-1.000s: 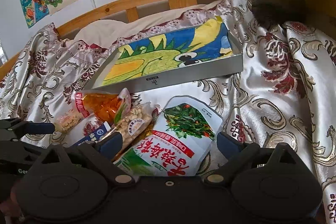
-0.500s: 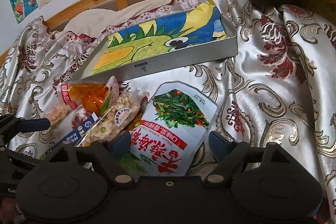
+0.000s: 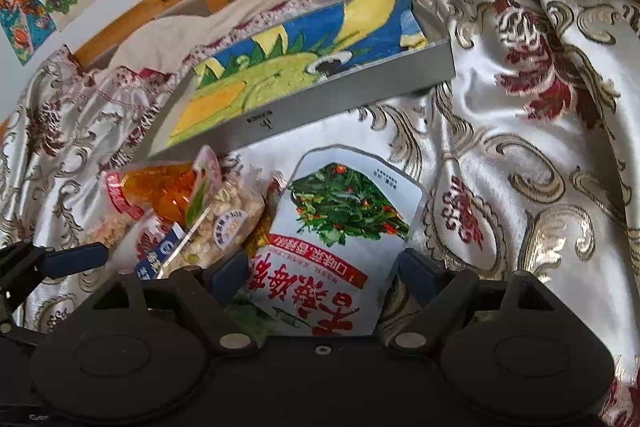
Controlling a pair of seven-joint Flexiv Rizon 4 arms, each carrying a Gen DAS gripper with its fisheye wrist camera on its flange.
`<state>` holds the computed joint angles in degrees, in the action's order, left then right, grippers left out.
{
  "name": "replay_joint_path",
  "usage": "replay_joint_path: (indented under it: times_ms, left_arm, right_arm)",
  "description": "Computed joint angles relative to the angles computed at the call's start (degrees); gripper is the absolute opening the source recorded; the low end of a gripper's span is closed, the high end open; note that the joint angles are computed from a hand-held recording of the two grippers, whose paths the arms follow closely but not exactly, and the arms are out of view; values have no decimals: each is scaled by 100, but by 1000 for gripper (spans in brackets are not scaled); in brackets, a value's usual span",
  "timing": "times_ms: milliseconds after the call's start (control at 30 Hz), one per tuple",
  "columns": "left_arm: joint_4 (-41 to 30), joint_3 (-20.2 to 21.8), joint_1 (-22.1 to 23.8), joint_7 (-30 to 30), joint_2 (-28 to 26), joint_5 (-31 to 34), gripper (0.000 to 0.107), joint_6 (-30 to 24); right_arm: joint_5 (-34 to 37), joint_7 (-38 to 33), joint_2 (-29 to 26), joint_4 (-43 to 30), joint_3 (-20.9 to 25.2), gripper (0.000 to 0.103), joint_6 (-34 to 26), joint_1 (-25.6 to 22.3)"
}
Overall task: Organize snacks
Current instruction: 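Move the right tool toward the white-green vegetable bag while the left tool approaches the nut bar, then grasp and lift the vegetable bag with the right tool while the left tool grasps the nut bar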
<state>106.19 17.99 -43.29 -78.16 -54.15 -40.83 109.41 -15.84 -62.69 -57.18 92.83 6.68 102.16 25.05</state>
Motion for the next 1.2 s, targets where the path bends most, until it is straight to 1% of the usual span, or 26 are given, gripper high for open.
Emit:
replay_joint_path:
  times_ms: [200, 333, 367, 433, 500, 567, 633, 700, 733, 767, 833, 867, 900, 933, 967, 1000, 1033, 1133, 1200]
  left_arm:
    - [84, -380, 379, -13, 134, 334, 75, 85]
    - [132, -465, 453, -101, 177, 357, 75, 180]
    - [176, -568, 540, -179, 208, 397, 75, 335]
    - [218, -796, 747, -222, 268, 518, 75, 544]
    - [179, -849, 788, -132, 263, 491, 75, 565]
    - [45, -877, 836, 11, 195, 491, 75, 465]
    - [-107, -907, 891, 103, 118, 507, 73, 311]
    - [-252, -1020, 1062, 153, 87, 647, 66, 54]
    - [-286, -1051, 1122, 152, 99, 724, 65, -95]
    - [-303, -1180, 1288, 130, 124, 884, 62, -194]
    - [-266, -1402, 1564, -30, 152, 1157, 61, -161]
    - [-230, -1573, 1756, -121, 183, 1300, 58, -158]
    - [-179, -1796, 1998, -217, 228, 1468, 51, -156]
    - [-119, -2074, 2283, -305, 264, 1673, 48, -121]
    - [-84, -2232, 2472, -478, 299, 1850, 48, -166]
    - [-79, -2258, 2501, -528, 317, 1847, 47, -208]
    - [-93, -2189, 2457, -604, 336, 1878, 47, -291]
    - [-210, -1622, 1965, -787, 374, 1796, 46, -611]
    - [-270, -1338, 1707, -974, 412, 1732, 46, -867]
  right_arm:
    - [-19, 69, 20, 32, 350, 75, -123, -291]
    - [-61, 53, 62, 97, 489, 69, -149, -415]
    - [-29, 79, 96, 130, 439, 68, -144, -376]
    - [97, 148, 218, 270, 137, 67, -64, -127]
    - [224, 171, 343, 446, -247, 64, 63, 190]
    - [302, 146, 419, 578, -504, 63, 132, 406]
    - [281, 123, 424, 585, -448, 63, 68, 361]
    - [282, 109, 419, 586, -429, 63, 70, 341]
    - [282, 98, 418, 586, -436, 63, 77, 347]
    - [281, 83, 414, 588, -440, 63, 89, 347]
    - [270, 67, 396, 575, -386, 63, 91, 297]
    - [266, 69, 387, 556, -354, 63, 78, 272]
    - [255, 63, 379, 548, -323, 63, 73, 244]
    - [254, 58, 374, 546, -321, 63, 81, 242]
    - [260, 59, 375, 546, -332, 62, 84, 254]
    - [262, 52, 375, 548, -347, 62, 96, 268]
    - [286, 55, 381, 560, -400, 62, 115, 320]
    - [407, 51, 389, 626, -670, 57, 250, 591]
    - [474, -46, 394, 703, -846, 54, 438, 769]
